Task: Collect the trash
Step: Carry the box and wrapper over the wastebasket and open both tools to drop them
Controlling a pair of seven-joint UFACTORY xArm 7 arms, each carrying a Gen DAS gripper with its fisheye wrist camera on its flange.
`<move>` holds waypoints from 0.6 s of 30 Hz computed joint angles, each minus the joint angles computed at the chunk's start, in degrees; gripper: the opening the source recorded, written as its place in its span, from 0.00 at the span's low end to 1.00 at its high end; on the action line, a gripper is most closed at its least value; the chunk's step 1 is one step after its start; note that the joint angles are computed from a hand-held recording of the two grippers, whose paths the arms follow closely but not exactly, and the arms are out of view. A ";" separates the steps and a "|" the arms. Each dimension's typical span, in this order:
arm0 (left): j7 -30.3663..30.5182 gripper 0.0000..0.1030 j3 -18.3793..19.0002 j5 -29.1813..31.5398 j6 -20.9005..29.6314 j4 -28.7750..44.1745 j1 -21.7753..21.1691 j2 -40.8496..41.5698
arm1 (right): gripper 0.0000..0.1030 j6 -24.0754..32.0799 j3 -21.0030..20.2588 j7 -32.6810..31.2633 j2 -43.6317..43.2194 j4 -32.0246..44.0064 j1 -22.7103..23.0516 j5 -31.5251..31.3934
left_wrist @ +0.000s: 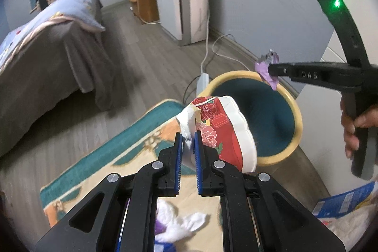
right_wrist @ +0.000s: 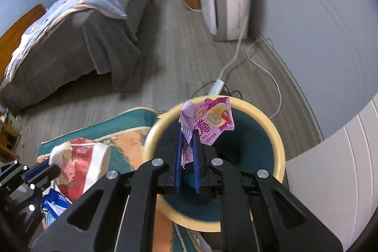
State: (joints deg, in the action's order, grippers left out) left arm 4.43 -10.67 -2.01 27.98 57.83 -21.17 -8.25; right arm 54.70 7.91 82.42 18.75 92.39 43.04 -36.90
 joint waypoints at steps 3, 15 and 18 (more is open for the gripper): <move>-1.37 0.11 -0.97 1.85 0.88 2.82 -0.38 3.27 | 0.08 -1.52 -0.02 2.09 -2.51 -4.70 -1.20 1.12; -5.34 0.11 -1.60 10.26 5.42 13.06 -4.68 15.15 | 0.08 -6.53 1.58 3.67 -3.60 -10.32 -4.76 4.48; -6.17 0.11 -1.05 11.88 5.82 15.03 -5.50 17.10 | 0.08 -7.42 1.36 3.34 -3.55 -10.37 -4.59 4.39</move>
